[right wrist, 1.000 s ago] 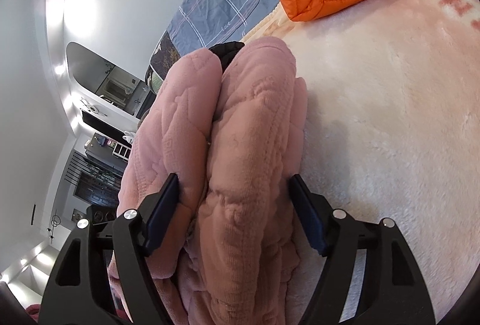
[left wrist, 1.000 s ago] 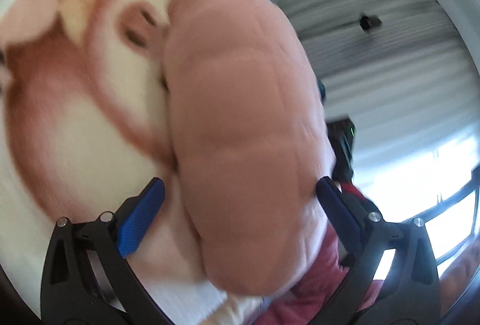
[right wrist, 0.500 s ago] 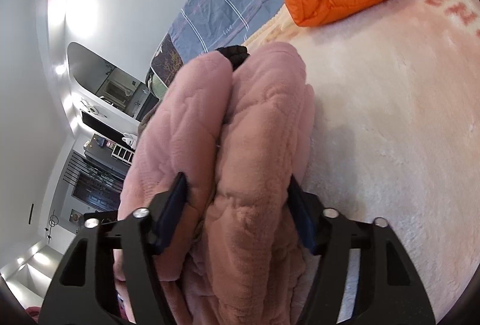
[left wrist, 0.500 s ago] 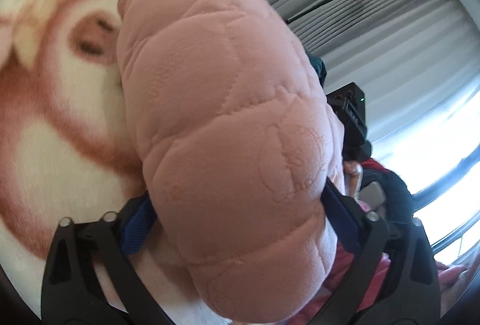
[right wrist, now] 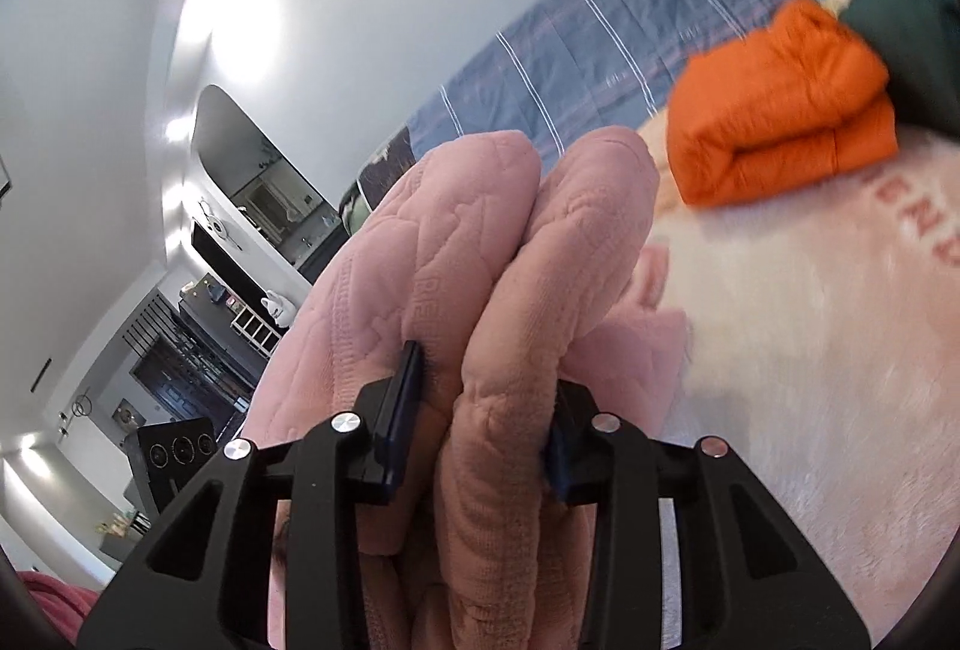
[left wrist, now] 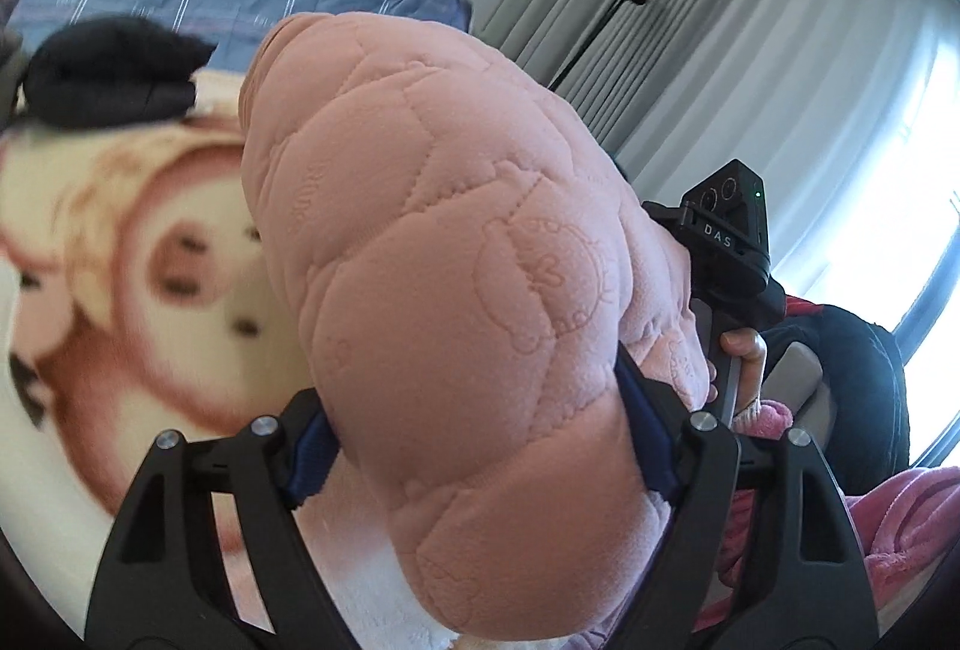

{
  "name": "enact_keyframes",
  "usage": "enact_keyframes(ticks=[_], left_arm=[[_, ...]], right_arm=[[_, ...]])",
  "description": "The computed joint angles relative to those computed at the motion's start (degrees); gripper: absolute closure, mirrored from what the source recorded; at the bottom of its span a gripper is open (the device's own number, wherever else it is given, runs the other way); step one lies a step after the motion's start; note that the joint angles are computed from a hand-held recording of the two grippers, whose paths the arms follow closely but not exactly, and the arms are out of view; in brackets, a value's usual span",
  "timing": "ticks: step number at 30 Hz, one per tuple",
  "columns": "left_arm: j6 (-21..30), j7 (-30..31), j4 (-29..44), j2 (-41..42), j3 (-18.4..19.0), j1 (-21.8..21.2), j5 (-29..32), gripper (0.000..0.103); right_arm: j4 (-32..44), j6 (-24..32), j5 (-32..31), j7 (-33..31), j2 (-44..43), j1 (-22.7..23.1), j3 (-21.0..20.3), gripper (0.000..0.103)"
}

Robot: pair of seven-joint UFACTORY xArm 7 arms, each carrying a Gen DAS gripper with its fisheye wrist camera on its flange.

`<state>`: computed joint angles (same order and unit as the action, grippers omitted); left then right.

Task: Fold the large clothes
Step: 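Grasp the pink jacket bundle with both tools and lift it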

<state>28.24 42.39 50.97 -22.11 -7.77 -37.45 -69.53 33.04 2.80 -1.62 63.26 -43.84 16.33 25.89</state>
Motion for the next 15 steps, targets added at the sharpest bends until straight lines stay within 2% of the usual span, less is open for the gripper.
enact_keyframes(ticks=[4,7,15], left_arm=[[-0.05,2.16,1.50,0.34,0.52,0.15,-0.80,0.022],[-0.43,3.34,1.90,-0.21,0.55,0.28,-1.04,0.022],[-1.77,6.82,9.05,4.29,0.68,1.50,0.16,0.022]], right_arm=[[2.22,1.23,-1.52,-0.36,-0.63,-2.61,1.34,0.065],[3.81,-0.06,-2.53,-0.94,0.06,-4.74,1.80,0.065],[8.86,-2.88,-3.88,-3.65,4.02,-9.79,2.32,0.065]])
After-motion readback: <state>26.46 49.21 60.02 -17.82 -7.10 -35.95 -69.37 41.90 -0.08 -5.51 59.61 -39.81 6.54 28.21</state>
